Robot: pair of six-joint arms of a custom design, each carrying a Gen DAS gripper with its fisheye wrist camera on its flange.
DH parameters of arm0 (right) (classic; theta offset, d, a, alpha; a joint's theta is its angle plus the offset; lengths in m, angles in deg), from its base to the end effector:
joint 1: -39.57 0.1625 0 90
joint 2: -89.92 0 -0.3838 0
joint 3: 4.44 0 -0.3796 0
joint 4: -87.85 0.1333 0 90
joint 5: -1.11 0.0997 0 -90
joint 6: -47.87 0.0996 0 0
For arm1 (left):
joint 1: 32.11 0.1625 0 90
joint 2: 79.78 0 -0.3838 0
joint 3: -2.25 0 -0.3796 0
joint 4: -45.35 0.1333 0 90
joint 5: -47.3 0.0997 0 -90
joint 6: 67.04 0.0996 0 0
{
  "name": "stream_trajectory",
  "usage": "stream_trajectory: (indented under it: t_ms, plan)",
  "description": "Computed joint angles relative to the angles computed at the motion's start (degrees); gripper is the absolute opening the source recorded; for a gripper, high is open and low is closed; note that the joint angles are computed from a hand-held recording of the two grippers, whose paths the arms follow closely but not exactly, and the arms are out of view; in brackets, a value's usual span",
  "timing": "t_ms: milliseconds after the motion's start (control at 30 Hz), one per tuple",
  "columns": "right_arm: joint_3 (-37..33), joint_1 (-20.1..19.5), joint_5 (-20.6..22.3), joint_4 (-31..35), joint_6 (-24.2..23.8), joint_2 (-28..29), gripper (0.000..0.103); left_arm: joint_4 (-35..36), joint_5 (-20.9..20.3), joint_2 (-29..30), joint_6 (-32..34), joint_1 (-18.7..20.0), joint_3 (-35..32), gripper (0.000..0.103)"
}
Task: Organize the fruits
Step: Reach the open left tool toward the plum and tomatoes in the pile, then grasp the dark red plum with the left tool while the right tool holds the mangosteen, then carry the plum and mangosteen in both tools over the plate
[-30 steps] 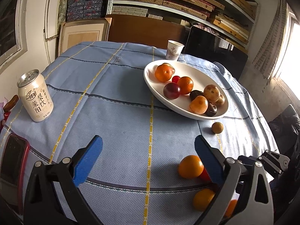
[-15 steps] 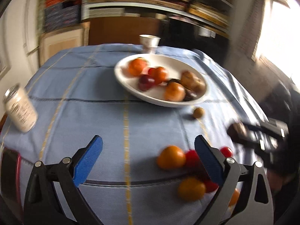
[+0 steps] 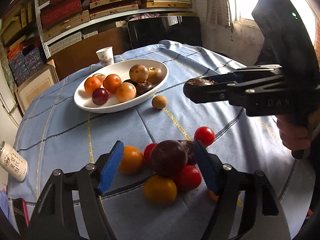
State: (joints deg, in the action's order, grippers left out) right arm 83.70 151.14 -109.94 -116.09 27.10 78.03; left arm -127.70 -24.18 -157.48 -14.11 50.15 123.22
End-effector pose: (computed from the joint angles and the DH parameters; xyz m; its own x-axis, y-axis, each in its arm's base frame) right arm 0.3118 -0.5235 -0.1397 -0.7838 -0.3908 0.4826 -0.6084 0.6388 -0.4709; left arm 0.0967 -0.5129 0.2685 -0.5003 0.5632 -0.6577 0.8339 0.5178 -0.1909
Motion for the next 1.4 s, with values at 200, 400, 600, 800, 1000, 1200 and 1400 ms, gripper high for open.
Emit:
stream_trajectory:
  t_ms: [200,400,600,800,1000,1200,1400]
  plan:
    - [-0.13,0.23,-0.46,-0.08,-0.28,0.16,0.044,3.87,0.56,0.85,-1.27,0.07,-1.67,0.057]
    - [-0.55,0.37,-0.93,-0.07,-0.27,0.49,0.044,5.47,0.58,0.99,-0.58,-0.08,-1.79,0.053]
    - [-0.56,0.38,-1.00,-0.13,-0.20,0.51,0.044,7.79,0.87,1.33,-1.22,-0.05,-2.65,0.040]
    - [-0.45,0.43,-0.90,-0.46,0.04,0.53,0.044,9.92,-0.61,0.83,-2.82,0.54,-3.48,0.039]
    - [-0.24,0.43,-0.87,-0.78,-0.05,0.42,0.044,10.38,-3.42,0.13,-6.09,1.60,-4.96,0.039]
    - [-0.49,0.65,-1.64,-0.28,0.02,0.47,0.044,9.80,-4.69,0.53,-11.28,2.75,-7.27,0.039]
    - [-3.75,0.69,-3.35,-1.87,-1.34,2.54,0.044,9.08,-4.60,4.18,-16.80,3.54,-12.74,0.038]
